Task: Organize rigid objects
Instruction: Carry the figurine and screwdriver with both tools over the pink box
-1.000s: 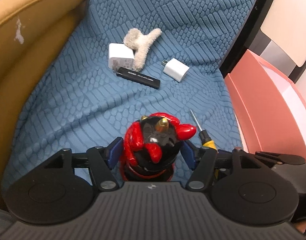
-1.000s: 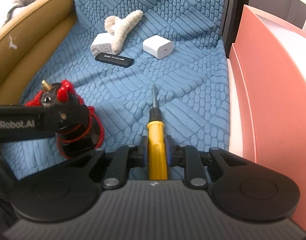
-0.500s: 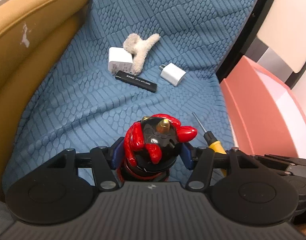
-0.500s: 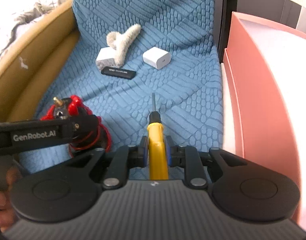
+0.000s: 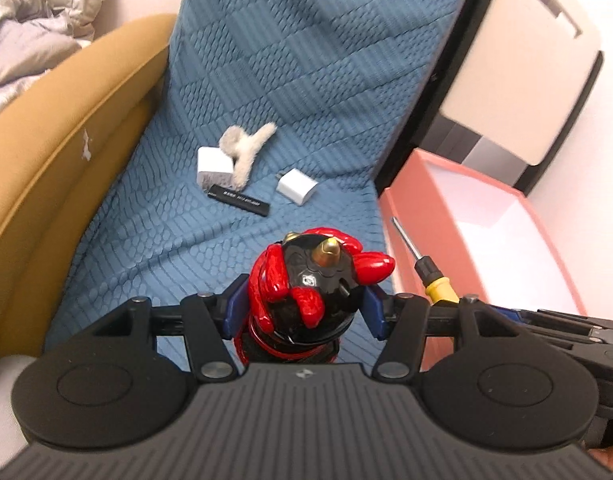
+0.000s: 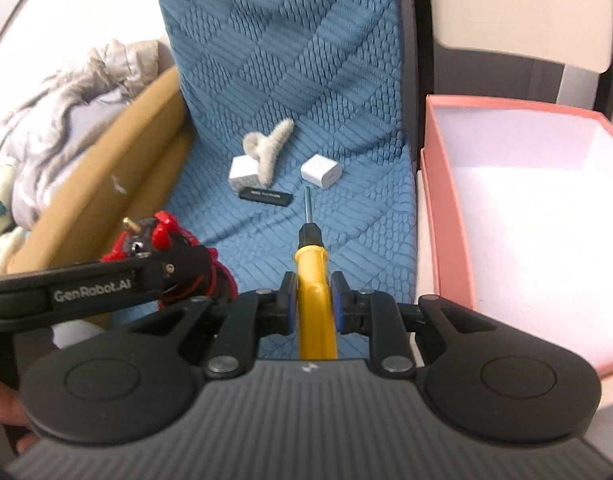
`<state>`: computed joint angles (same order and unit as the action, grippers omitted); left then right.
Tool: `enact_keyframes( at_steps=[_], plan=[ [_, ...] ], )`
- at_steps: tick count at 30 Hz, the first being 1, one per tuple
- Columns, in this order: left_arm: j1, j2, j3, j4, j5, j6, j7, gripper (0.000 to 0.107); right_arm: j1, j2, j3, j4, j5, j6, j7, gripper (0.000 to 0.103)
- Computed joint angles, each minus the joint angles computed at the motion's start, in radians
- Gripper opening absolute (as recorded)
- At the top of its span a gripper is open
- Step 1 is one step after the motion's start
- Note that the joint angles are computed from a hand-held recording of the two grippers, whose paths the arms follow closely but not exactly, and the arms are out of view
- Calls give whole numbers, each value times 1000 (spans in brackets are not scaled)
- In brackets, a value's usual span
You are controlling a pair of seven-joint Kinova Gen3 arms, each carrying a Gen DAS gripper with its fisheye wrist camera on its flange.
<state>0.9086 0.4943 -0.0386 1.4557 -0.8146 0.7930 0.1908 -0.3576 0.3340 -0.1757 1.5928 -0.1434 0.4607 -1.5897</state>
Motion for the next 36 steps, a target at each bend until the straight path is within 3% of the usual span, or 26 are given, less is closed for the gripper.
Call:
enact_keyframes(
  at_steps=[10, 21, 26, 36],
  plan=[
    [48, -29, 42, -72, 4, 92, -30, 63, -27, -173, 29, 100, 58, 5, -71, 21],
    [114, 20, 55, -251, -4, 183, -95, 63, 44, -296, 42, 182, 8, 19, -32, 21],
    [138, 86, 46, -390, 30, 210, -170, 63, 85, -338, 70, 201, -27, 32, 9, 21],
    [163, 274, -7, -779, 152, 310, -411, 63, 168, -368, 141, 208, -120, 62, 129, 21]
  ],
)
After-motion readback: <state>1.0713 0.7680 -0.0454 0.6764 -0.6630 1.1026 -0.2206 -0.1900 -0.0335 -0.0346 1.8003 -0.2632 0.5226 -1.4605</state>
